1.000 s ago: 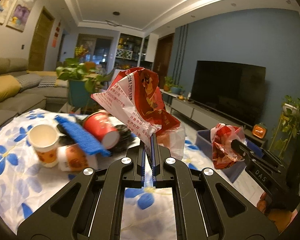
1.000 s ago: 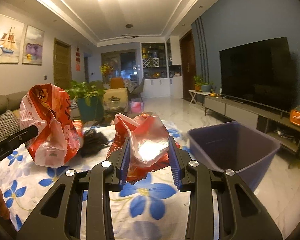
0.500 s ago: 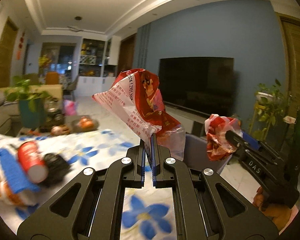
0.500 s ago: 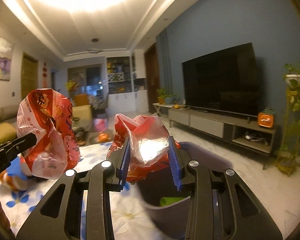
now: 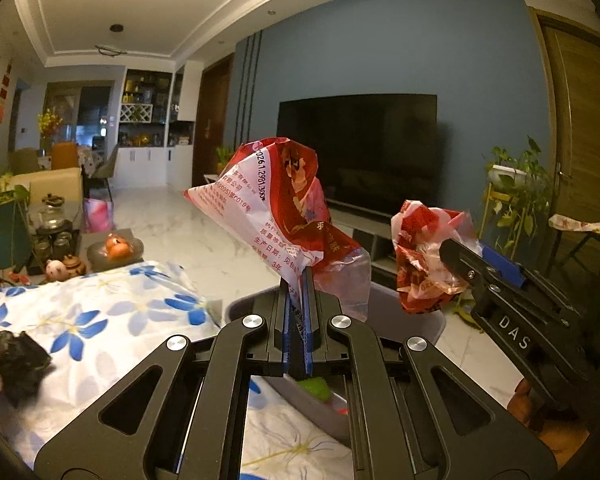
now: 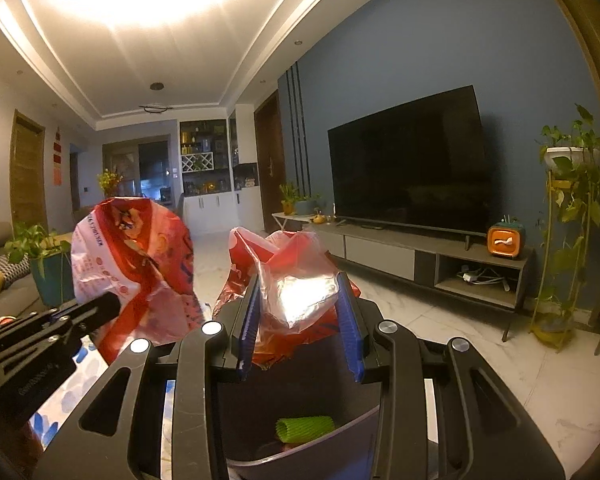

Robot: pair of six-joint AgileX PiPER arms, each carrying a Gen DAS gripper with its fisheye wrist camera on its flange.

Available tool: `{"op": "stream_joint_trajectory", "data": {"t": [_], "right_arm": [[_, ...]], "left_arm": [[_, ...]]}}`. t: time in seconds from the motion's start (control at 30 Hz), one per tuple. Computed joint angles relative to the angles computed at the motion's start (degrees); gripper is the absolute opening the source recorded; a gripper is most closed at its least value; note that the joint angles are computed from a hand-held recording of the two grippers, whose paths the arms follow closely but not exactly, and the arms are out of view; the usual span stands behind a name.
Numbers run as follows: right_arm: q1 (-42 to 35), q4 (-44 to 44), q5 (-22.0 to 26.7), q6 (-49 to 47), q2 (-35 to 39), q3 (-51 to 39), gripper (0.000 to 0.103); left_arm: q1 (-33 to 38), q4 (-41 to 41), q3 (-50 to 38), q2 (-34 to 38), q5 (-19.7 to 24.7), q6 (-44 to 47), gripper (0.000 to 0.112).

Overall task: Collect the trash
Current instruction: 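Carry the snack bag and plastic bag over the grey bin and open both grippers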

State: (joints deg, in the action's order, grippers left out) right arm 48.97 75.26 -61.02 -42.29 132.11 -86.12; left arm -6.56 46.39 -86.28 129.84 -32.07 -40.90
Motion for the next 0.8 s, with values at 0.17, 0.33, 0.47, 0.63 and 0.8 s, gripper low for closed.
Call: {"op": "stream_joint_trajectory", "data": {"t": [0.17, 0.33, 0.47, 0.63, 0.8], "right_arm": [[-0.32, 1.27, 0.45, -1.77, 0.77, -2.09, 0.037], [-0.89, 1.59, 1.17, -2.42, 1.34, -3.37, 0.038], [-1.31, 1.19, 1.57, -2.24, 1.16, -3.16, 0.038], [-2.39, 0.41, 2.7, -1.83, 1.51, -3.46, 0.039], [-3.28, -0.11, 3.8, -1.0, 2.03, -3.85, 0.039]], "left_arm": [[-1.11, 0.92, -3.34, 2.35, 1.94, -0.94, 0.004], [-2.07, 4.39, -7.83, 4.79, 4.31, -5.35, 0.004], [-2.39, 7.74, -10.81, 6.62, 5.47, -8.49, 0.004], [-2.91, 11.32, -13.43, 8.32, 6.15, -12.31, 0.004], [-3.0, 15.33, -16.2, 9.92, 6.71, -16.55, 0.004]]}}
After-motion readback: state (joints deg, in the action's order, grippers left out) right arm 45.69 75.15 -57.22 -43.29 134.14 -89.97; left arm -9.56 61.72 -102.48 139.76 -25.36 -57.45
